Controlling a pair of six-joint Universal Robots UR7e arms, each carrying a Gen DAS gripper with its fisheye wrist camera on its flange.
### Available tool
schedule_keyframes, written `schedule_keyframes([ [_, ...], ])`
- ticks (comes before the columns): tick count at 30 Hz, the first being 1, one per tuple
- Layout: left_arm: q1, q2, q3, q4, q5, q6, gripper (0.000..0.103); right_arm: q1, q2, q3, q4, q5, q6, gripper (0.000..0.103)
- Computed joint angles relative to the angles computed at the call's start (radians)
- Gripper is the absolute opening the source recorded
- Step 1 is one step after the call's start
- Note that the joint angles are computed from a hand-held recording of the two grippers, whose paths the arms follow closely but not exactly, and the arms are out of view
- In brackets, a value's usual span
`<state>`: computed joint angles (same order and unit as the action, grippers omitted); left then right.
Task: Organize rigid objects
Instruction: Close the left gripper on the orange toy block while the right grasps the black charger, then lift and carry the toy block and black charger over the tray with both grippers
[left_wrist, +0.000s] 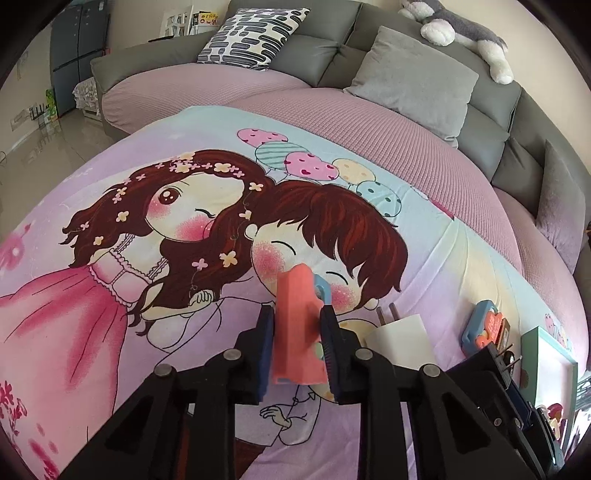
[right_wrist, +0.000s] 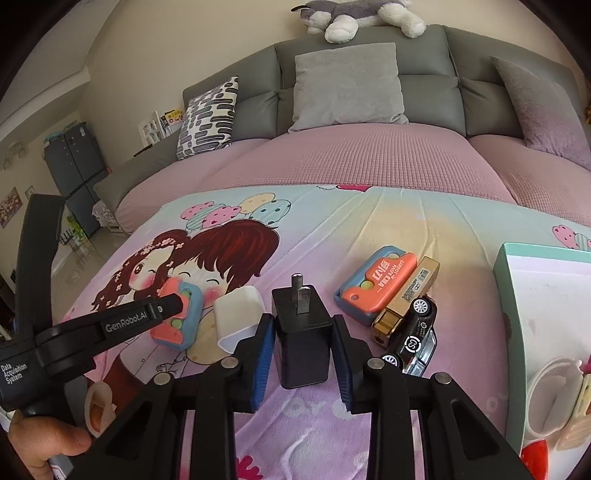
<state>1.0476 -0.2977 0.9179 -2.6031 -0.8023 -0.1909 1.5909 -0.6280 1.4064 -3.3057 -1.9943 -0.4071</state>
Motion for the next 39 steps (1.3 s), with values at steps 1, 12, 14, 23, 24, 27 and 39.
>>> schedule_keyframes([
  [1, -0.004, -0.001, 0.003, -0.009, 0.004, 0.012, 0.024, 0.001, -0.006, 0.007, -0.006, 0.002, 0.001, 0.032],
  [12, -0.038, -0.025, 0.053, -0.085, -0.006, 0.085, 0.022, 0.005, -0.099, 0.120, -0.119, 0.007, 0.044, 0.032],
  [14, -0.046, -0.032, 0.065, -0.106, -0.008, 0.098, 0.021, 0.005, -0.117, 0.142, -0.140, -0.004, 0.052, 0.032],
  [23, -0.089, -0.084, 0.153, -0.287, -0.020, 0.192, 0.020, 0.003, -0.200, 0.236, -0.240, -0.049, 0.076, 0.032],
  [24, -0.094, -0.087, 0.158, -0.304, -0.022, 0.202, 0.020, 0.002, -0.209, 0.245, -0.248, -0.057, 0.078, 0.032],
  [27, -0.108, -0.093, 0.170, -0.339, -0.025, 0.235, 0.020, -0.004, -0.236, 0.272, -0.264, -0.067, 0.099, 0.032],
  [39, -0.150, -0.113, 0.217, -0.472, -0.115, 0.316, 0.019, -0.022, -0.290, 0.319, -0.342, -0.085, 0.081, 0.032],
])
